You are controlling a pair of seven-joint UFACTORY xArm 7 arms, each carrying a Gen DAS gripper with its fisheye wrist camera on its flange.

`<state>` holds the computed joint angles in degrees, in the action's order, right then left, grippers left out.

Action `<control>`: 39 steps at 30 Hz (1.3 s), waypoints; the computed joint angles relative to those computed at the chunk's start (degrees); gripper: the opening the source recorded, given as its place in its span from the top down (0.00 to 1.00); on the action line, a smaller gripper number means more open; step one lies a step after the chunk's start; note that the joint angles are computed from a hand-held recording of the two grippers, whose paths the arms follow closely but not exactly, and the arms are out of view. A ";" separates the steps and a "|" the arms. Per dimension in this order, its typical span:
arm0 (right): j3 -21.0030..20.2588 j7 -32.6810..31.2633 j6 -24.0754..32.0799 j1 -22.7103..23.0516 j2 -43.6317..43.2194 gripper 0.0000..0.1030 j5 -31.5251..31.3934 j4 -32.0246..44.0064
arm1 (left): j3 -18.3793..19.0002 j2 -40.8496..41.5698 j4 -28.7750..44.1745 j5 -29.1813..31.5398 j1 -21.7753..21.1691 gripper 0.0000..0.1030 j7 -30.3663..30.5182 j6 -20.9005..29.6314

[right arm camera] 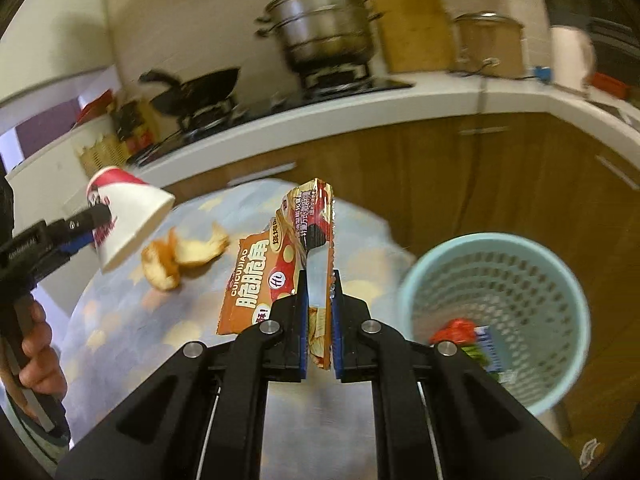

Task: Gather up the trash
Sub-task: 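Carry the cup and packet over the blue basket and release both, then move both open tools back over the orange peels on the table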

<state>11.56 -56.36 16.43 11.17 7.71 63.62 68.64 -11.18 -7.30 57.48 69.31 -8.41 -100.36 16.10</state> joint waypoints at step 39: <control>-3.13 41.42 -0.45 -12.02 12.39 0.84 -44.29 1.45 | 5.10 48.13 49.01 -47.59 -20.06 0.48 58.11 11.93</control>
<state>8.44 -14.95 15.98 -0.85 20.10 19.32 70.09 -6.08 40.83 106.50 21.72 -28.47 -42.25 28.03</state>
